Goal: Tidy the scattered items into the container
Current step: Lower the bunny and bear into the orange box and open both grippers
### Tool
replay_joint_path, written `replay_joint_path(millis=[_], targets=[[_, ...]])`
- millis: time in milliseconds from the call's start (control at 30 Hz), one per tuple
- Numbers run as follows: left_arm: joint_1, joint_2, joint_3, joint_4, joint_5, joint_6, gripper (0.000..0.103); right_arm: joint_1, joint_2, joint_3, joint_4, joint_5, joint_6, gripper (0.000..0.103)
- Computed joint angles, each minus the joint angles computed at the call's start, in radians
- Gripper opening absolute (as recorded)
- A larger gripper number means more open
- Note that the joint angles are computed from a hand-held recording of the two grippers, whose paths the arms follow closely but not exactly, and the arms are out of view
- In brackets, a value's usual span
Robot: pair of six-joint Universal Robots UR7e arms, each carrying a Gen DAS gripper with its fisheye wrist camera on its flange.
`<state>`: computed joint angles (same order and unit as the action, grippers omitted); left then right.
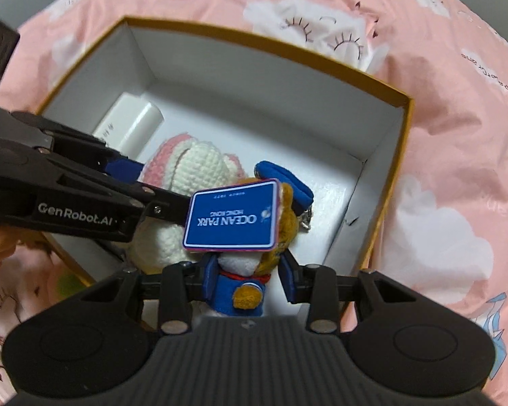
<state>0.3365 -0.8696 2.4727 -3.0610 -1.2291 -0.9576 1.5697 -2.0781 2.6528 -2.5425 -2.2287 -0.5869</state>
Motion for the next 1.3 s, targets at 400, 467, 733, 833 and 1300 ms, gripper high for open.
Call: replay_joint_path(millis=[400,467,733,833,1300], targets=[[0.033,0.063,-0.051,0.034,-0.026,0.015,0.045,0.015,0.101,0.005,-0.042,-0.104,-0.041,0.041],[0.032,0.058,-0.05,0.039,-0.026,0.015,0.047,0.018,0.104,0.011,-0.051,-0.114,-0.053,0.042],[0.029,-0.019,-0.018,0.054,-0.034,0.006,0.054,0.029,0.077,0.013,-0.027,-0.113,-0.08,0.046],[0.015,-0.058,0.001,0.061,-0.035,0.013,0.054,0.03,0.063,0.009,-0.003,-0.112,-0.081,0.047],[0.001,-0.019,0.003,0.014,-0.04,0.059,0.04,0.045,0.11,0.024,-0.03,-0.155,-0.074,0.031]])
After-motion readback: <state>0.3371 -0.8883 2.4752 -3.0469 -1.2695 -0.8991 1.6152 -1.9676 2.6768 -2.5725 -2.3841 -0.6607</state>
